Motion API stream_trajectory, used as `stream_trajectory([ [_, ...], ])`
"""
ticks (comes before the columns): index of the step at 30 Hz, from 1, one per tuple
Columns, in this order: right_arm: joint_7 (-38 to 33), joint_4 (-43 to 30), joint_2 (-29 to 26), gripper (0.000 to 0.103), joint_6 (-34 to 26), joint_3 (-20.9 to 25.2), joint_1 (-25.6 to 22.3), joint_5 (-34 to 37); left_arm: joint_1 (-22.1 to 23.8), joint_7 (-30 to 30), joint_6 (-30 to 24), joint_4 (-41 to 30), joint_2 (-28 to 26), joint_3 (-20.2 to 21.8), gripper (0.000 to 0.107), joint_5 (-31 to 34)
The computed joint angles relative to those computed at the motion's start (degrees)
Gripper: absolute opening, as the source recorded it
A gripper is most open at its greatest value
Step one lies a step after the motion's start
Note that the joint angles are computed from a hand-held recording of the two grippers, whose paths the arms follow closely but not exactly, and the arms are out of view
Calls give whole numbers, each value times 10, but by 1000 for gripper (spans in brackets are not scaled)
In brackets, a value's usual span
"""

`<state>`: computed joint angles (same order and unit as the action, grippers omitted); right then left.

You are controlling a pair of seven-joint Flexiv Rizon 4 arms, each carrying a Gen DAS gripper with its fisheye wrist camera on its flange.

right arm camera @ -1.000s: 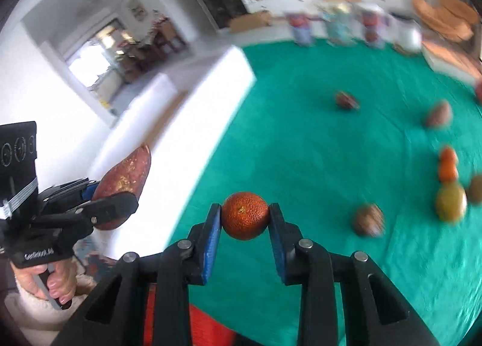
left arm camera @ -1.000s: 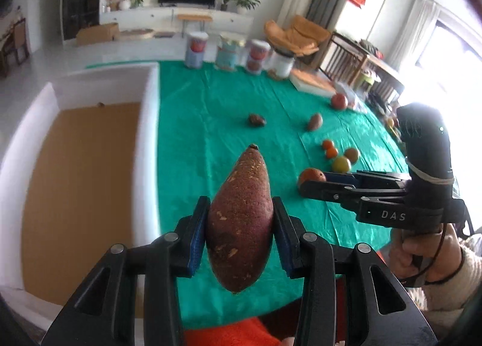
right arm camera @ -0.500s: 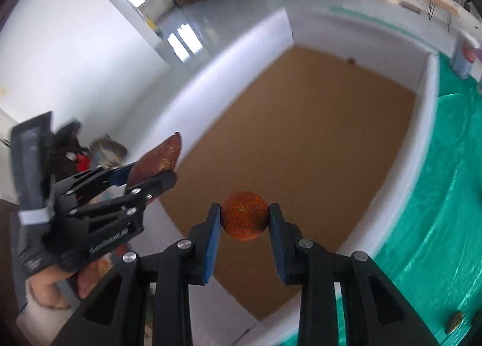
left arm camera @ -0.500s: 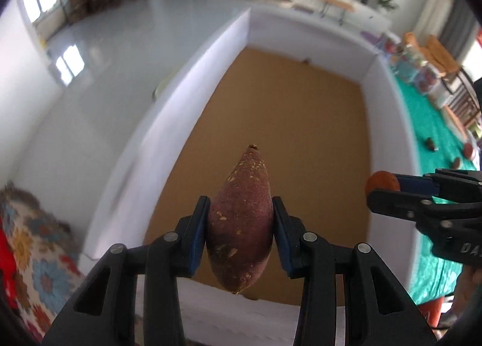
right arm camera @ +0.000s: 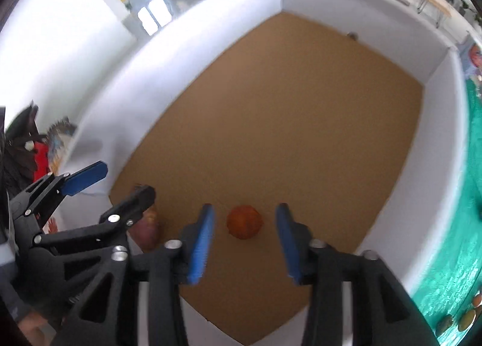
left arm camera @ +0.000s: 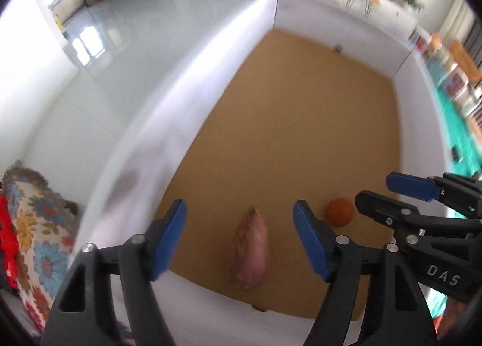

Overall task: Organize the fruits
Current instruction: 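Withdraw both open tools from the box back over the table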

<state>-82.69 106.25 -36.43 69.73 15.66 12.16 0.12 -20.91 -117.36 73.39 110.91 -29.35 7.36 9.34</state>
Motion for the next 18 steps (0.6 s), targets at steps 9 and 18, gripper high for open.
stream_trajectory([
  [9, -47, 250, 145, 78, 290, -67, -14, -9, -126, -95, 143, 0, 56, 33, 85, 122],
  [18, -69, 453, 57, 78, 655, -178, -62, 92, -104, 40, 244, -60, -94, -174, 85, 60],
])
